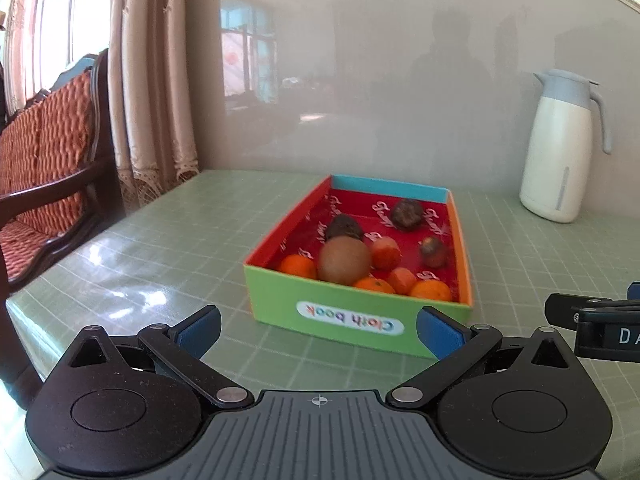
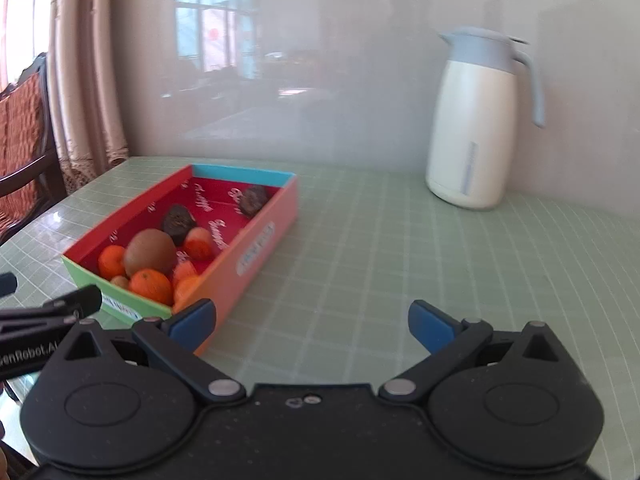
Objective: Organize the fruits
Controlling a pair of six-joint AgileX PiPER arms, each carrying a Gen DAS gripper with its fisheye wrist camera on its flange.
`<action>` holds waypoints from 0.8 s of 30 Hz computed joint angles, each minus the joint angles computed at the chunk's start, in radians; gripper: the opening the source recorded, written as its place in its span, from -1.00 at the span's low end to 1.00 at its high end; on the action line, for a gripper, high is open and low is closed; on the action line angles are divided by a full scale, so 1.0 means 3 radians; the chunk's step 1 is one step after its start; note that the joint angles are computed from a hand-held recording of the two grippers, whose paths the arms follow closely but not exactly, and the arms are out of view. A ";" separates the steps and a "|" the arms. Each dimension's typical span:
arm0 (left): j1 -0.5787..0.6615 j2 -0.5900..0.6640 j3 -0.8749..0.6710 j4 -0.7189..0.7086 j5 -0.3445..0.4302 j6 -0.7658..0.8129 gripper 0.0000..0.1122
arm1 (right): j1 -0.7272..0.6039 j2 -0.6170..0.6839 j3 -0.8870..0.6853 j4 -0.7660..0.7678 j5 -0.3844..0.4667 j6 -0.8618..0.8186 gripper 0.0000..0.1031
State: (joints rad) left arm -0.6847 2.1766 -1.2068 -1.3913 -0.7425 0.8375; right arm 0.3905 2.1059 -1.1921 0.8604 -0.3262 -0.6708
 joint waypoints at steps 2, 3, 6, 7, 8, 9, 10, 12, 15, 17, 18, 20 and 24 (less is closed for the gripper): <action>-0.0090 -0.0073 0.0147 0.0075 -0.0032 -0.0149 0.83 | 0.0035 -0.0108 0.0253 -0.0096 -0.0120 0.0208 0.99; -0.0147 -0.0119 0.0243 0.0138 -0.0074 -0.0262 0.83 | 0.0059 -0.0160 0.0378 -0.0158 -0.0182 0.0311 0.99; -0.0306 -0.0245 0.0492 0.0215 -0.0250 -0.0459 0.83 | 0.0180 -0.0292 0.0694 -0.0154 -0.0376 0.0421 0.99; -0.0346 -0.0306 0.0576 0.0222 -0.0293 -0.0499 0.83 | 0.0233 -0.0339 0.0790 -0.0156 -0.0459 0.0477 0.99; -0.0395 -0.0372 0.0666 0.0221 -0.0360 -0.0560 0.83 | 0.0279 -0.0392 0.0894 -0.0216 -0.0545 0.0581 0.99; -0.0453 -0.0433 0.0752 0.0216 -0.0460 -0.0633 0.83 | 0.0325 -0.0449 0.0992 -0.0260 -0.0623 0.0669 0.99; -0.0501 -0.0506 0.0833 0.0204 -0.0561 -0.0670 0.83 | 0.0366 -0.0503 0.1070 -0.0276 -0.0692 0.0724 0.99; -0.0577 -0.0644 0.0909 0.0111 -0.0673 -0.0587 0.83 | 0.0449 -0.0672 0.1231 -0.0255 -0.0794 0.0763 0.99; -0.0629 -0.0779 0.0867 -0.0061 -0.0756 -0.0281 0.83 | 0.0549 -0.0840 0.1287 -0.0037 -0.0887 0.0525 0.99; -0.0625 -0.0859 0.0816 -0.0157 -0.0714 -0.0078 0.83 | 0.0582 -0.0929 0.1263 0.0173 -0.0884 0.0286 0.99; -0.0612 -0.0896 0.0798 -0.0195 -0.0671 -0.0010 0.83 | 0.0591 -0.0962 0.1241 0.0289 -0.0873 0.0164 0.99; -0.0589 -0.0968 0.0770 -0.0280 -0.0571 0.0087 0.83 | 0.0605 -0.1012 0.1225 0.0417 -0.0883 0.0042 0.99; -0.0580 -0.1017 0.0745 -0.0345 -0.0516 0.0158 0.83 | 0.0612 -0.1083 0.1250 0.0433 -0.0903 0.0043 0.99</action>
